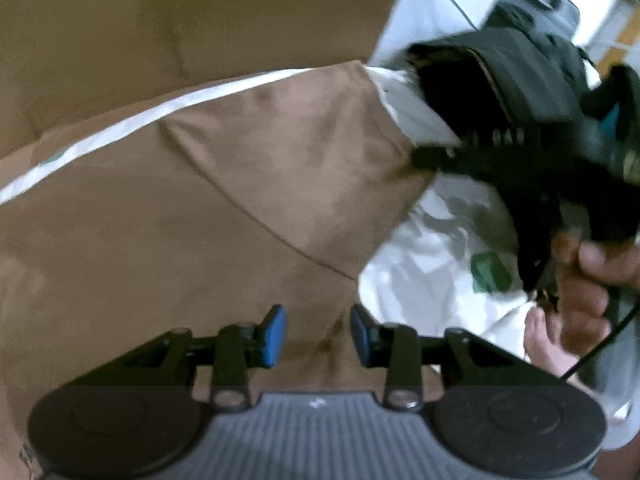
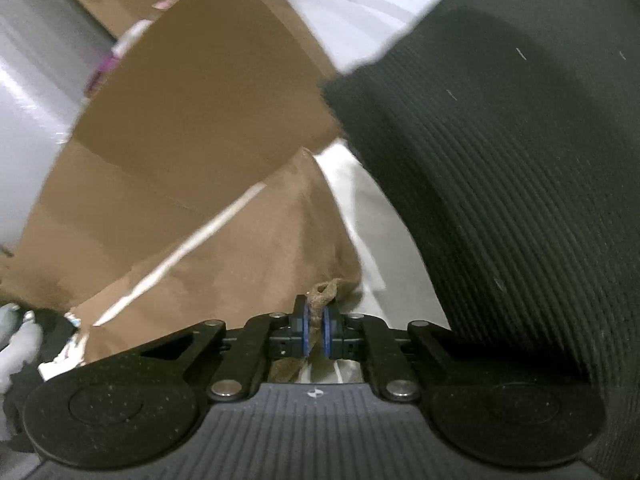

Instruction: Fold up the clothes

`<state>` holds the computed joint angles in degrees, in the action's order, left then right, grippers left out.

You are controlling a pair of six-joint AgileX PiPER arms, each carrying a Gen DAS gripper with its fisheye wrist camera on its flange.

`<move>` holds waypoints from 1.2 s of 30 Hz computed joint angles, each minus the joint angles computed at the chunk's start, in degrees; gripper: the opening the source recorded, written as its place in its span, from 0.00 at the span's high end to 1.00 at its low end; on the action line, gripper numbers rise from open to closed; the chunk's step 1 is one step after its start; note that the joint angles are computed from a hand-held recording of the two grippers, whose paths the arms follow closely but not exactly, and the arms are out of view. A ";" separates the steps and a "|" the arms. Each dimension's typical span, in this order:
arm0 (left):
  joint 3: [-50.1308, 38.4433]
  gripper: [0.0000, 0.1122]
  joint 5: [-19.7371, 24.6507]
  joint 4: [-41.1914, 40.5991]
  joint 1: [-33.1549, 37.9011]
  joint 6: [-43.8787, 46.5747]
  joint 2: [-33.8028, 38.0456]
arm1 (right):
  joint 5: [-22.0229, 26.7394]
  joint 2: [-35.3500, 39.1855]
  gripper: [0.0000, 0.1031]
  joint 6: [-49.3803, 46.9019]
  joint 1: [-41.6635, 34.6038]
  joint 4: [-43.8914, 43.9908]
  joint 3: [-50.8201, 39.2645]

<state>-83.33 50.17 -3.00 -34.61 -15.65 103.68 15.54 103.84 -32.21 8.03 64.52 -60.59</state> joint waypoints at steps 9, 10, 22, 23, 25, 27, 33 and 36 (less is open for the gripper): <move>-0.76 0.92 -2.48 1.65 -2.02 0.41 1.66 | 2.77 -0.03 0.95 -15.93 -0.98 12.63 -1.71; -0.90 0.92 -2.44 2.11 -2.20 0.33 1.85 | 3.07 0.17 0.95 -16.61 -0.95 13.39 -1.93; -0.97 0.92 -4.20 2.44 -2.08 0.57 4.25 | 16.95 -1.66 0.96 -32.10 -4.56 27.27 0.88; -0.94 0.92 -4.38 2.39 -2.06 0.67 4.45 | 18.50 -1.69 0.96 -32.75 -5.00 27.51 1.05; -0.55 0.93 -5.13 2.52 -2.02 0.48 4.67 | 19.93 -0.76 0.96 -32.63 -4.52 27.59 -0.01; 0.24 0.93 -6.34 2.84 -2.14 -0.16 4.79 | 21.01 0.24 0.96 -31.99 -3.90 27.34 -1.32; 2.57 0.95 -10.24 1.19 -1.37 -1.22 4.62 | 26.15 -0.78 0.96 -31.79 -4.95 25.57 0.41; 3.43 0.96 -11.68 0.24 -0.92 -0.43 4.42 | 27.20 -1.44 0.96 -30.99 -5.01 23.68 1.10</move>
<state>-79.90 38.50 -2.76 -35.53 -16.08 108.10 42.73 102.40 -63.20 3.03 88.20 -59.49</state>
